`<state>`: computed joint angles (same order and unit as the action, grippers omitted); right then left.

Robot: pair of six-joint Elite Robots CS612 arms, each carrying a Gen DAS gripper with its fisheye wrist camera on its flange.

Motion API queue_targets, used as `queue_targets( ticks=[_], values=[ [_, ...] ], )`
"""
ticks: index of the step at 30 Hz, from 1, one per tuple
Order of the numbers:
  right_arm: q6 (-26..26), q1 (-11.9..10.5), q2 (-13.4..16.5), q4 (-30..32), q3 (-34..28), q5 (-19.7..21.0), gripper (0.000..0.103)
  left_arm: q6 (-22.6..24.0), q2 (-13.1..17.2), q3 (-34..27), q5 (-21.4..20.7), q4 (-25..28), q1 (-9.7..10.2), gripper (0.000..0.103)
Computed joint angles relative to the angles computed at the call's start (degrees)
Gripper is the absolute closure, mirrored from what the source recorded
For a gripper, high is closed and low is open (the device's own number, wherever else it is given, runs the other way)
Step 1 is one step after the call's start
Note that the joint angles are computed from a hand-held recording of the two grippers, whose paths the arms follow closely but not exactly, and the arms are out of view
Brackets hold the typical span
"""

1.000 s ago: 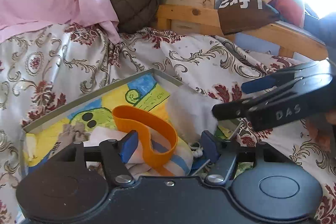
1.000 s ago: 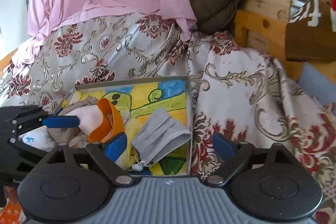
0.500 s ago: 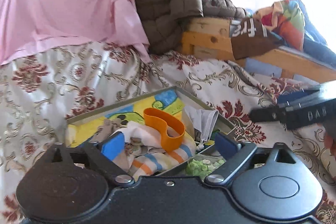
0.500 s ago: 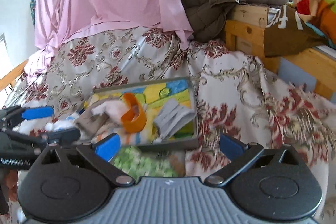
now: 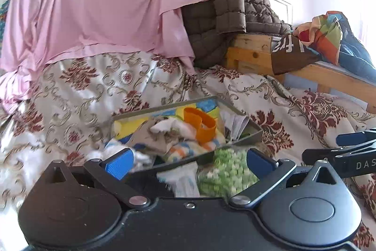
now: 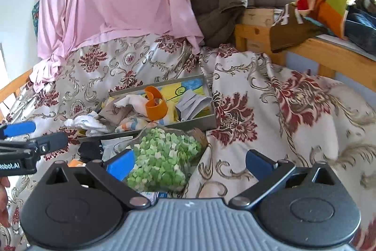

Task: Organize soft objects
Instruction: 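Move both open tools back away from the tray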

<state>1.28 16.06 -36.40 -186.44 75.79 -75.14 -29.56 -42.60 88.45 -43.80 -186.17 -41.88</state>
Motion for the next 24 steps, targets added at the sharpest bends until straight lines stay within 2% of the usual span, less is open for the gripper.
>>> queue_targets(
  ticks=[5, 13, 17, 24],
  values=[
    [0.24, 0.33, -1.07, -4.08, 3.83, -1.53, 0.0, -2.35, -0.81, 2.22, 3.45, 1.72, -1.85, 0.001],
    [0.68, 0.73, -1.87, -7.32, 8.03, -2.79, 0.0, 0.11, -1.6, 5.03, 5.28, 1.72, -4.0, 0.001],
    [-0.35, 0.93, -2.16, -7.54, 9.24, -3.39, 0.0, -2.62, -2.25, 6.13, 5.37, 4.15, -4.37, 0.001],
    [-0.82, 0.96, -2.22, -6.93, 10.86, -2.12, 0.0, -6.85, -3.25, 7.7, 5.85, 9.02, -4.67, 0.001]
  ],
)
